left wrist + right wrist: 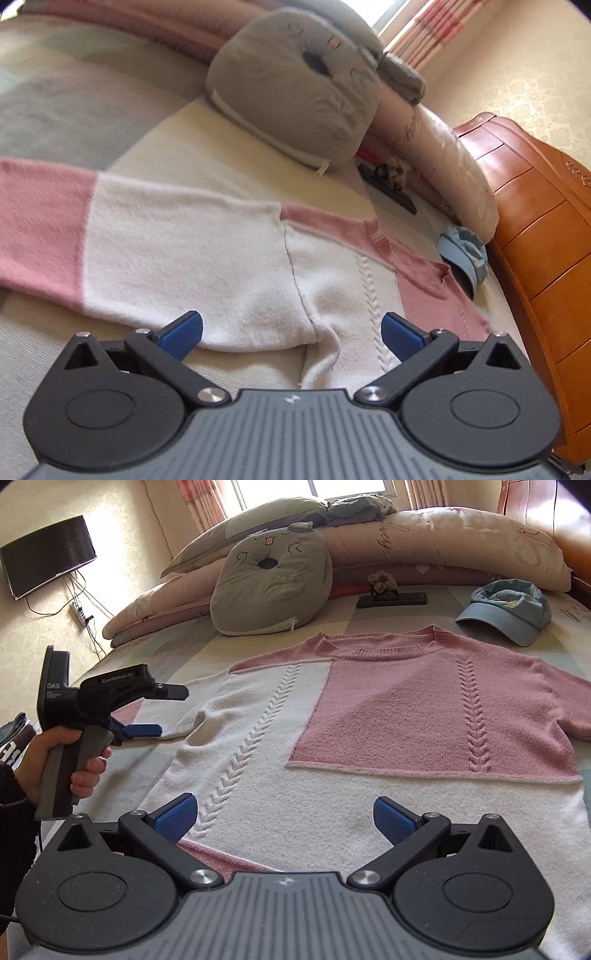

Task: Fold clothes
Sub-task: 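Roll the left gripper and close it on the pink sleeve cuff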

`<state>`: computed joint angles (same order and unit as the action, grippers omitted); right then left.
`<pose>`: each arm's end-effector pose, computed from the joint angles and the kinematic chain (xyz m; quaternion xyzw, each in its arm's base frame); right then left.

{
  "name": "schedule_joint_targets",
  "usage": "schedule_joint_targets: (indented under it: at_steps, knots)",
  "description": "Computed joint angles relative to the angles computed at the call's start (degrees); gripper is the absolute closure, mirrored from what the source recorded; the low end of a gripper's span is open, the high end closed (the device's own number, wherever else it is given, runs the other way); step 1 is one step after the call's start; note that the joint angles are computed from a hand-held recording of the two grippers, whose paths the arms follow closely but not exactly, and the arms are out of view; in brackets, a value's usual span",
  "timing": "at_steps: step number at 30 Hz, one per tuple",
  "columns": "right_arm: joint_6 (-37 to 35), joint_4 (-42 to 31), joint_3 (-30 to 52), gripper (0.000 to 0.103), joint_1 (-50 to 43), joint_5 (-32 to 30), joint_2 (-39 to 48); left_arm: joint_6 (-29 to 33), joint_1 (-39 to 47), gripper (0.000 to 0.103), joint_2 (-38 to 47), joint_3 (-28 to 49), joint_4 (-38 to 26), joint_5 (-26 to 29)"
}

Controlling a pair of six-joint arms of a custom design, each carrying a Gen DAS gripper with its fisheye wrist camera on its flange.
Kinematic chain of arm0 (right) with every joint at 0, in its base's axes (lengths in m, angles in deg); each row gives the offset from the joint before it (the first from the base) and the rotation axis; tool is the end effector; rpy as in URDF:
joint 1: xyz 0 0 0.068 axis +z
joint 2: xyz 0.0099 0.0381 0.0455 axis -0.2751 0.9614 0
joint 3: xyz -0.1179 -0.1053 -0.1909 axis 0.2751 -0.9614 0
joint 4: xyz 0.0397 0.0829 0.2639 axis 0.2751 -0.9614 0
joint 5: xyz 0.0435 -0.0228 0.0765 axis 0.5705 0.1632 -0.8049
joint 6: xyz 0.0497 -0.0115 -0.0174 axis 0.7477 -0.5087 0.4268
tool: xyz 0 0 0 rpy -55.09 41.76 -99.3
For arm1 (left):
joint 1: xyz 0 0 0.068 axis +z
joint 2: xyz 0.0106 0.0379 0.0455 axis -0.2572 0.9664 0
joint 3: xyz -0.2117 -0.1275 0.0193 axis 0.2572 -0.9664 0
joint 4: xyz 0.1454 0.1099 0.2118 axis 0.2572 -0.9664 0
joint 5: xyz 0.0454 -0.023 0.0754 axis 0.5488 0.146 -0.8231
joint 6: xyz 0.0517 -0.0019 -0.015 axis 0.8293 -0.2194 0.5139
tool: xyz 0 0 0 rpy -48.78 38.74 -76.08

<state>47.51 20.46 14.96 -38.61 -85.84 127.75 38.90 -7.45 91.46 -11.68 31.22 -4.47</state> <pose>0.2234 -0.0675 0.1012 -0.1009 0.8935 0.2112 0.3831 0.2977 0.0263 0.0728 -0.1364 0.8746 -0.2099 0.4152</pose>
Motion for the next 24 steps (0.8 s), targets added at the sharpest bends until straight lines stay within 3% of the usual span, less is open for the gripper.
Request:
schedule_joint_targets:
  at_steps: [3, 7, 9, 14, 17, 24]
  knots:
    - [0.1, -0.8, 0.2, 0.000, -0.9, -0.8, -0.6, 3.4, 3.4, 0.001, -8.2, -6.6, 2.0, -1.0]
    - [-0.2, -1.5, 0.0, 0.000, -1.4, -1.7, -1.9, 4.0, 12.5, 0.001, -10.1, -5.5, -7.2, 4.9]
    - [-0.3, -1.7, -0.3, 0.000, -1.3, -2.0, -2.4, 1.9, 17.2, 0.001, -7.9, -4.7, -8.3, 7.2]
    - [-0.5, -1.7, -0.7, 0.000, -0.8, -1.9, -3.0, -1.6, 23.7, 0.001, 0.5, -3.3, -3.2, 8.4]
    - [-0.4, -1.3, -0.6, 0.000, -0.2, -1.4, -2.3, -5.1, 25.8, 0.001, 5.1, -3.1, 3.6, 10.9]
    - [-0.6, -0.6, -0.9, 0.000, 1.4, -0.3, -1.6, -7.9, 24.6, 0.001, 11.7, 0.8, 10.5, 8.3]
